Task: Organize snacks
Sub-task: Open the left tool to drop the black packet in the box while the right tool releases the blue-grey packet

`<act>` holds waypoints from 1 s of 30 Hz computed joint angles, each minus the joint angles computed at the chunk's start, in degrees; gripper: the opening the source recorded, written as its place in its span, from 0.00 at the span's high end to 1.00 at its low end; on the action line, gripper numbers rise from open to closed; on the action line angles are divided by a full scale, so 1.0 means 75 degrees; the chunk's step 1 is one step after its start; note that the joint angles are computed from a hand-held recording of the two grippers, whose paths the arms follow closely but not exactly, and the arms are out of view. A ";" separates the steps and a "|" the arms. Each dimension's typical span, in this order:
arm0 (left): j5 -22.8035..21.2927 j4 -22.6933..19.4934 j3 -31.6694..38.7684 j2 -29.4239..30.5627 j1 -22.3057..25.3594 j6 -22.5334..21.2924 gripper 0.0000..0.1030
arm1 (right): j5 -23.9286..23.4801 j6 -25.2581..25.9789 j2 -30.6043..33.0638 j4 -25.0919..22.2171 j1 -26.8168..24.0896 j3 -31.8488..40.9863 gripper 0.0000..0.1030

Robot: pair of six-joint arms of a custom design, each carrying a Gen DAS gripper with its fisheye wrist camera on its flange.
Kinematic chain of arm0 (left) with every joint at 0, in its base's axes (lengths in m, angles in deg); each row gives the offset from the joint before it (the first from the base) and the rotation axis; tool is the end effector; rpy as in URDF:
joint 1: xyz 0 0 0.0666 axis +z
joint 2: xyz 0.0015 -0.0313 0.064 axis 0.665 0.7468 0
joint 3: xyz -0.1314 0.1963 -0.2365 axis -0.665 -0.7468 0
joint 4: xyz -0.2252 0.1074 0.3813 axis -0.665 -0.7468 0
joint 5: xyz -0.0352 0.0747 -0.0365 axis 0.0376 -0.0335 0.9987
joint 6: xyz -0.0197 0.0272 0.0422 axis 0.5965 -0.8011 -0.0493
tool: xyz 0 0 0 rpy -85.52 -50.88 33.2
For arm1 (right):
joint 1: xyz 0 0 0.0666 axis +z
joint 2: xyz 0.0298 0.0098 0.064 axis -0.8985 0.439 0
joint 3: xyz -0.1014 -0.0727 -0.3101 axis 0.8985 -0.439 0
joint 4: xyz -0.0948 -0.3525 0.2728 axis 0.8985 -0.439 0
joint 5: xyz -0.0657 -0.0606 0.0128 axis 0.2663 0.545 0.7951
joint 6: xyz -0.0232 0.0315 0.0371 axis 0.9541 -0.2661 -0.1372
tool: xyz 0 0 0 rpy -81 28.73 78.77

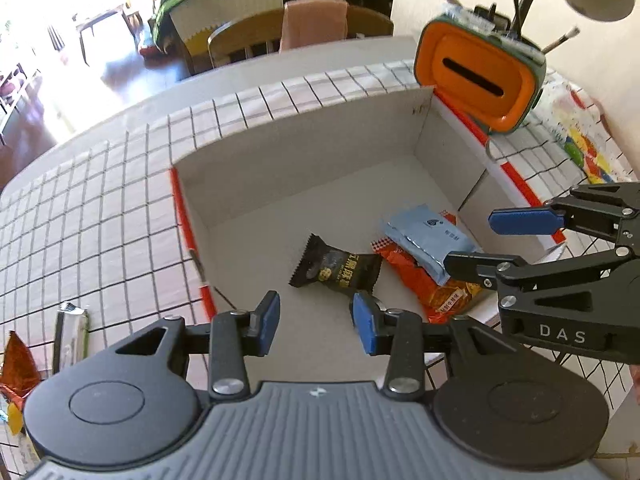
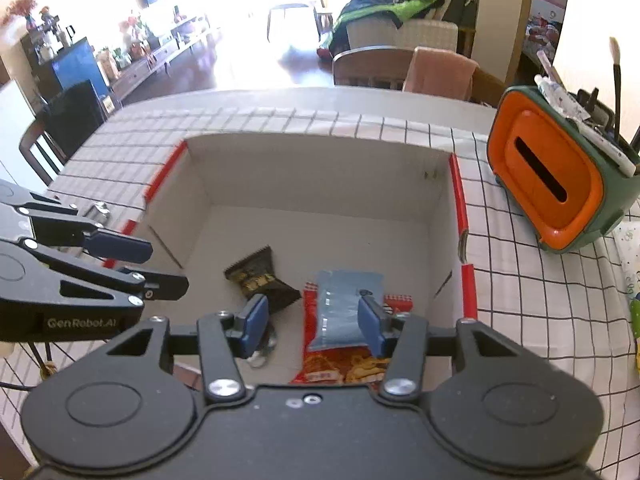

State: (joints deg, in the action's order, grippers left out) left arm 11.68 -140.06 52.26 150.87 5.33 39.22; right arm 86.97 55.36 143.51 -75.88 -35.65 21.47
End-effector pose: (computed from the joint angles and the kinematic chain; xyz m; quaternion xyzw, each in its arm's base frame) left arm 0.4600 -0.3390 0.5318 0.2963 0.9229 -0.0787 0.2328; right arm 0.3634 0.1882 0.5146 0.0157 0.9510 0.0642 0.3021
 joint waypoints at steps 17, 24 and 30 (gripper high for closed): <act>0.0453 0.1248 -0.1952 -0.2211 0.0856 -0.0364 0.44 | 0.1049 -0.1337 0.0119 0.0383 0.1330 0.0639 0.23; 0.0950 0.1569 -0.2604 -0.2979 0.1642 -0.0691 0.31 | 0.1495 -0.1864 0.0736 0.0610 0.1967 0.1214 0.13; 0.1170 0.1865 -0.3121 -0.3534 0.2358 -0.1234 0.26 | 0.1768 -0.2205 0.1434 0.0856 0.2426 0.1826 0.06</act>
